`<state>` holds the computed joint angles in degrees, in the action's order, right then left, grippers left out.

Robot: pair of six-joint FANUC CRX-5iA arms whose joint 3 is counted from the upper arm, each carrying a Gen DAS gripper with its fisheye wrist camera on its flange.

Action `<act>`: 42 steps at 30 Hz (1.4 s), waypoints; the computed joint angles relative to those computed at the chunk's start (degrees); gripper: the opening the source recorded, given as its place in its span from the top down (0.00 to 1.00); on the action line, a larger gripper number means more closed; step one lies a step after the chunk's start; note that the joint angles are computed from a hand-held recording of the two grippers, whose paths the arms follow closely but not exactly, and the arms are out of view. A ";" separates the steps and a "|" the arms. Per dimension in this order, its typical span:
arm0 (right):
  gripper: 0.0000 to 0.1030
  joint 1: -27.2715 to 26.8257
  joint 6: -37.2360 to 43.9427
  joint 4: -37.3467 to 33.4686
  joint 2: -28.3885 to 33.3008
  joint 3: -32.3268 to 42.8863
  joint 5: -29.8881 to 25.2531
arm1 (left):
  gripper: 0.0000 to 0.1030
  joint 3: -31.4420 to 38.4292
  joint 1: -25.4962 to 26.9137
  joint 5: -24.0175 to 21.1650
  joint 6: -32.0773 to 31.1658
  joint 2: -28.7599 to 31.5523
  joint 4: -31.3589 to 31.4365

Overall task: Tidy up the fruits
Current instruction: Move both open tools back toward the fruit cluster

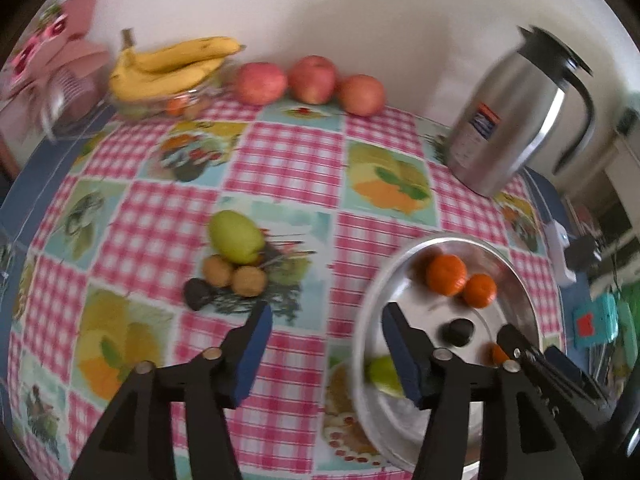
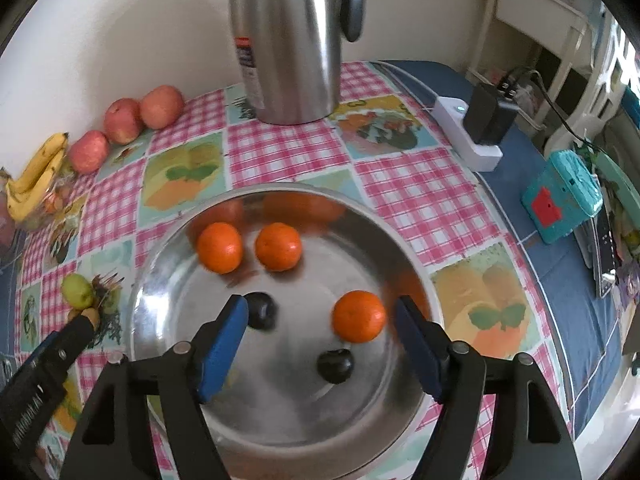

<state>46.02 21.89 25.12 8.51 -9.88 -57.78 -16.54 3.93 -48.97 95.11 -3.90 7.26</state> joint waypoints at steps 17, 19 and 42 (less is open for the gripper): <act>0.26 4.39 7.65 -4.21 1.56 4.12 0.20 | 0.25 -1.13 11.92 -4.00 5.31 -2.16 -0.55; 0.26 4.90 8.42 -4.90 1.50 4.38 0.83 | 0.25 -1.25 12.76 -4.62 4.95 -2.38 -0.41; 0.26 8.38 15.42 -5.99 3.70 7.98 1.23 | 0.04 -0.46 13.38 -7.45 8.84 -1.42 -6.83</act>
<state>54.40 37.31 19.12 12.21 -1.90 -56.56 -17.00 17.31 -56.42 103.96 -5.32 0.42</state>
